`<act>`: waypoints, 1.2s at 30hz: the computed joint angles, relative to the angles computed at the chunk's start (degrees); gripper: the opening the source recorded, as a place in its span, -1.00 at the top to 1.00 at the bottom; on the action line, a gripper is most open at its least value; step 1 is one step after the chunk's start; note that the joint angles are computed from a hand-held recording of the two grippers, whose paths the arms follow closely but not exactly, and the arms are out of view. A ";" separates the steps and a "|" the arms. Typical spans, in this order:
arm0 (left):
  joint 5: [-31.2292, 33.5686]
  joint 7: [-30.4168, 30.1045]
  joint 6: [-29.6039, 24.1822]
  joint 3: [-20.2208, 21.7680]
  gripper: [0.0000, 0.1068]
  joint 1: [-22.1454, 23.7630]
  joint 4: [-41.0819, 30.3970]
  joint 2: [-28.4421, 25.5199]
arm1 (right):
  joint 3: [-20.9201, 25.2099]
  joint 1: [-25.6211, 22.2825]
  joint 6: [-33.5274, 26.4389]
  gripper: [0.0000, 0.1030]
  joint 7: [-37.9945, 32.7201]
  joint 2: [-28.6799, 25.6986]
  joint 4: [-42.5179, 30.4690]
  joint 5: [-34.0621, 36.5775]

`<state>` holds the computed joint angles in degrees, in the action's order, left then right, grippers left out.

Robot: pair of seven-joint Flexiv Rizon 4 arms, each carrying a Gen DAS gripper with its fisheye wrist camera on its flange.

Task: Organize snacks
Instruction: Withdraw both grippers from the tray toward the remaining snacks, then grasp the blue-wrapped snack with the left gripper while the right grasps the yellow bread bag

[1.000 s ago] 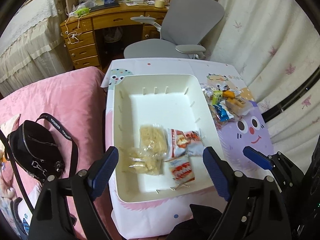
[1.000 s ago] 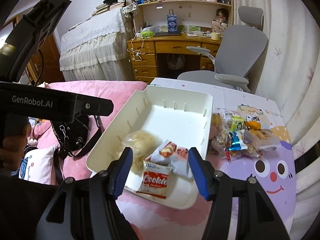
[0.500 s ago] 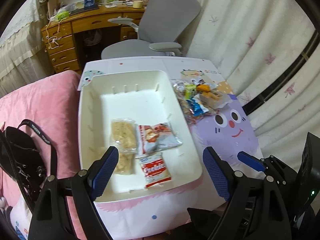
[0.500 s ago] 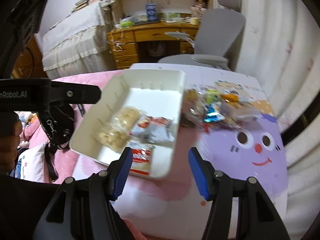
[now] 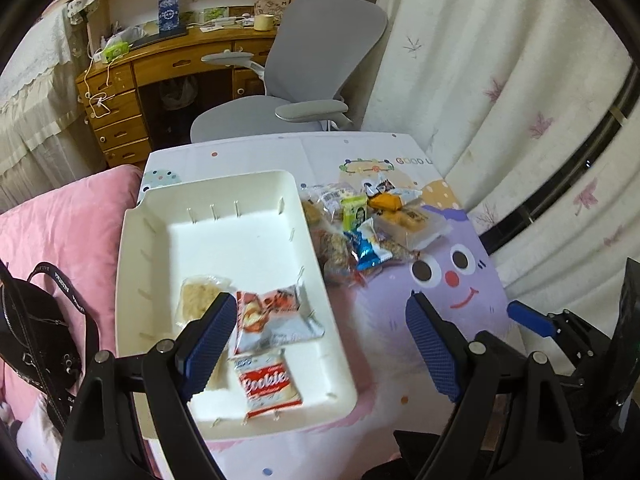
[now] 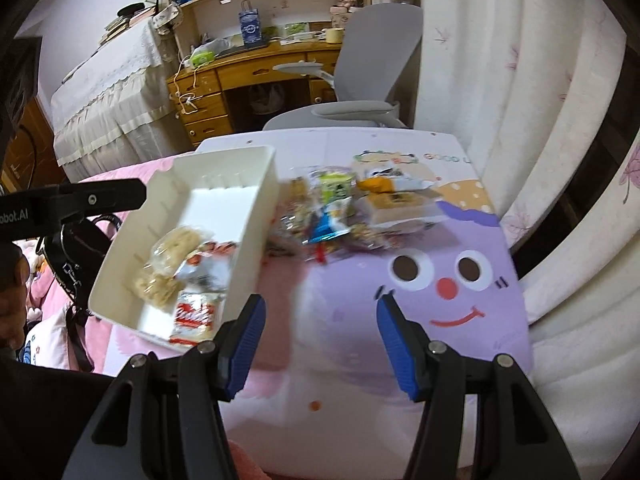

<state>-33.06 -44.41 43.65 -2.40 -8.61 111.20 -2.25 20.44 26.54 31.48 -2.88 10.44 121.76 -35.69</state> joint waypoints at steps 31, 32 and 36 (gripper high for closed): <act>32.90 -36.37 -8.95 -2.11 -0.62 -11.50 -30.38 -25.55 | -11.39 -18.04 35.28 -0.58 -25.18 -5.64 9.45 7.49; 32.98 -36.54 -10.20 -2.13 -0.62 -11.75 -31.54 -26.46 | -11.49 -18.01 35.61 -0.58 -25.81 -6.14 9.37 8.12; 34.70 -37.01 -12.49 -1.54 -0.62 -13.03 -34.26 -28.52 | -12.05 -17.11 35.89 -0.61 -30.81 -9.30 7.73 12.75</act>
<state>1.65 -81.41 31.15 -3.94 -21.64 76.95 -30.77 8.39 9.43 67.37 -33.69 1.14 129.49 -22.93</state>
